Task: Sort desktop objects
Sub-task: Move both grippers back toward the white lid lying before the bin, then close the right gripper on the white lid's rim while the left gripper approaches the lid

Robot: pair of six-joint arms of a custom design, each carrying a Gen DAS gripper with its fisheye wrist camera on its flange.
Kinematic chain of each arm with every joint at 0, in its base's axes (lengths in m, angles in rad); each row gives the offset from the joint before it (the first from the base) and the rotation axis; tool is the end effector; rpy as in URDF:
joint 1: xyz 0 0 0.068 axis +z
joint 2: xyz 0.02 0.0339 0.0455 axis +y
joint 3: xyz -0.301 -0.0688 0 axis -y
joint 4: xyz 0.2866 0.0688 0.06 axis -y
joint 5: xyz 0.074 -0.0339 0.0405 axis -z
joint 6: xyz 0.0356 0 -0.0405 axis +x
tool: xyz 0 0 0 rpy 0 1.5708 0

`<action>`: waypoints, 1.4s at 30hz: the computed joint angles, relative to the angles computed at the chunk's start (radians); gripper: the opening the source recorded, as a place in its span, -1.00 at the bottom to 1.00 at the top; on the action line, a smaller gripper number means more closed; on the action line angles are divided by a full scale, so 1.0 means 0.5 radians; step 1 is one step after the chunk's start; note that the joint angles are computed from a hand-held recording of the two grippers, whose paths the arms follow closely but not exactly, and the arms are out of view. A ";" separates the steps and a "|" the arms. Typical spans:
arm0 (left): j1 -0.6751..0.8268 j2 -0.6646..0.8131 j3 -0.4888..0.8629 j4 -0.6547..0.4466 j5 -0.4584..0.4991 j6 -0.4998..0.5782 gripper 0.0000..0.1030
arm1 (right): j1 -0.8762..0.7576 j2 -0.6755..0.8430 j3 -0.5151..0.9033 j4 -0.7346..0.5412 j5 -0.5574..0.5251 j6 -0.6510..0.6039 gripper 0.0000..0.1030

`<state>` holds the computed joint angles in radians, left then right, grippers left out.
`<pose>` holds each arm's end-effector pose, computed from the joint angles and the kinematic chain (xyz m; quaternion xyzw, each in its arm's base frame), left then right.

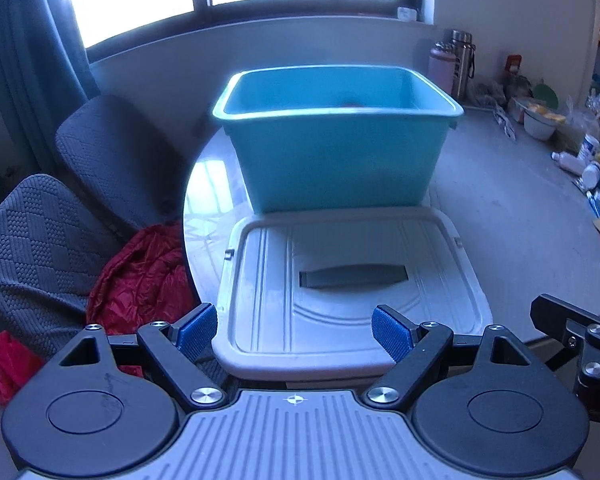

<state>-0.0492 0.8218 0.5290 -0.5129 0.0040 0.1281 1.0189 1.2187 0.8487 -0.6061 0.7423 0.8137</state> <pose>0.1824 -0.0091 0.2296 0.0829 0.9240 0.0129 0.3731 0.1575 0.2098 0.2653 0.0144 0.8972 0.0055 0.4413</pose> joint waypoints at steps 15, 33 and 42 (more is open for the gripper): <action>0.169 0.074 -0.142 0.021 0.096 0.104 0.67 | 0.046 0.099 -0.054 -0.061 -0.098 0.169 1.00; 0.343 0.474 -0.154 0.152 0.111 0.186 0.67 | -0.060 0.296 -0.083 0.050 -0.360 0.211 1.00; 0.290 0.670 -0.093 0.245 0.070 0.140 0.67 | -0.167 0.344 -0.065 0.092 -0.444 0.153 1.00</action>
<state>0.0960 1.1567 0.4824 -0.3901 0.0392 0.1981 0.9354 1.3905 0.8163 -0.5601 0.5201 0.8901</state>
